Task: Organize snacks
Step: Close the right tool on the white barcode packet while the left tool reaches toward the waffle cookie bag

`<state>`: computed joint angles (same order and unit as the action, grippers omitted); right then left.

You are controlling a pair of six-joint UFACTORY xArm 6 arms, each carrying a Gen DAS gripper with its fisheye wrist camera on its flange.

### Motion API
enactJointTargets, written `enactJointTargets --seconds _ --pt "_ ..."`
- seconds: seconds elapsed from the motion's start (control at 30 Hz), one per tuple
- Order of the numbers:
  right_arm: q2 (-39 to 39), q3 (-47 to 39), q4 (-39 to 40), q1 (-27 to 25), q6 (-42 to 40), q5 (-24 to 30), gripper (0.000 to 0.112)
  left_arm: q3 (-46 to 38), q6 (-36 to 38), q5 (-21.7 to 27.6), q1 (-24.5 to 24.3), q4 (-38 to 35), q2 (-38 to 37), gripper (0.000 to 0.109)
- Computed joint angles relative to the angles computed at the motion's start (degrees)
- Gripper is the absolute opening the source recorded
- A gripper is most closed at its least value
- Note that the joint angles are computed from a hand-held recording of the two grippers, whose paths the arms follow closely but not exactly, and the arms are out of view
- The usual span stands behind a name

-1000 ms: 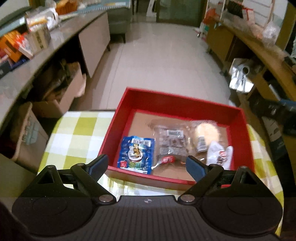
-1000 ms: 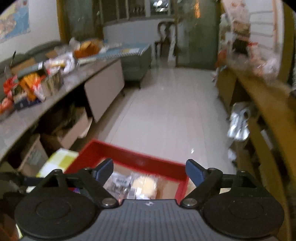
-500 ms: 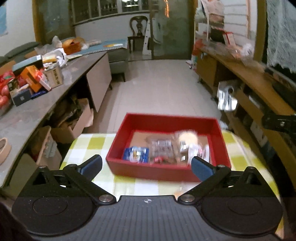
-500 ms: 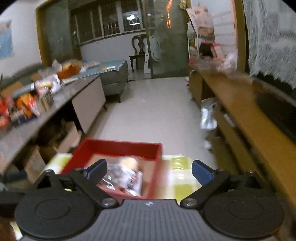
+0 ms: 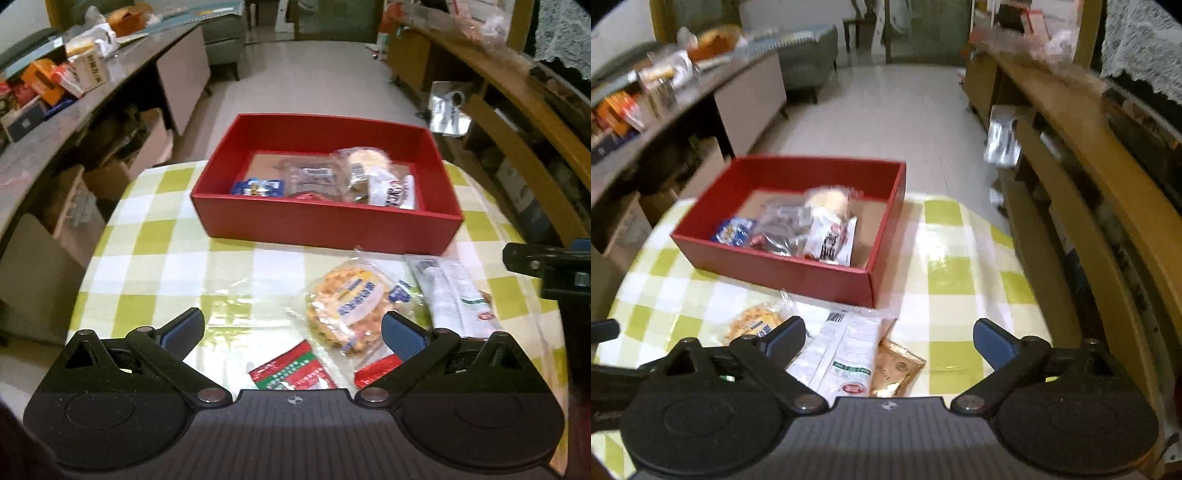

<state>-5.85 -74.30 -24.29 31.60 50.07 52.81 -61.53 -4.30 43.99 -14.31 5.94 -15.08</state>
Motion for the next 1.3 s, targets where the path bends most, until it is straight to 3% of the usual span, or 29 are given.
enactJointTargets --seconds 0.1,0.23,0.57,0.63,0.7,0.87,1.03,1.23,1.3 --pt "3.6 -2.7 5.7 -0.7 -3.4 2.1 0.085 -1.1 -0.5 1.5 0.4 -0.3 1.4 0.103" --pt "8.2 -5.8 7.1 -0.7 -4.1 5.2 0.084 -2.4 -0.7 3.5 1.0 -1.3 3.0 0.103" --pt "15.0 -11.3 10.9 -1.3 -7.1 7.2 0.084 -5.6 -0.4 6.8 1.8 -3.7 6.5 0.103" --pt "16.2 -11.7 12.3 -1.6 -8.7 8.1 0.07 -6.5 -1.4 7.7 1.8 -3.9 7.6 0.103" --pt "15.7 -10.9 12.4 -1.8 -9.9 7.7 0.058 -7.5 -1.8 8.8 2.1 -4.5 8.6 0.103" --pt "12.6 -7.1 14.8 -2.4 -14.9 6.2 0.055 -10.1 -1.7 9.7 2.4 -5.7 11.5 0.103" --pt "8.7 -3.0 17.1 -3.2 -17.3 4.8 0.053 -11.5 5.8 6.9 0.8 -6.4 13.4 0.103" --pt "5.4 0.5 17.9 -3.9 -18.2 3.3 0.053 -17.3 -1.3 11.1 -0.4 -8.4 19.8 0.103" --pt "4.8 1.2 18.7 -4.1 -19.2 3.0 0.053 -18.0 -2.3 10.3 -1.0 -7.5 21.2 0.103"
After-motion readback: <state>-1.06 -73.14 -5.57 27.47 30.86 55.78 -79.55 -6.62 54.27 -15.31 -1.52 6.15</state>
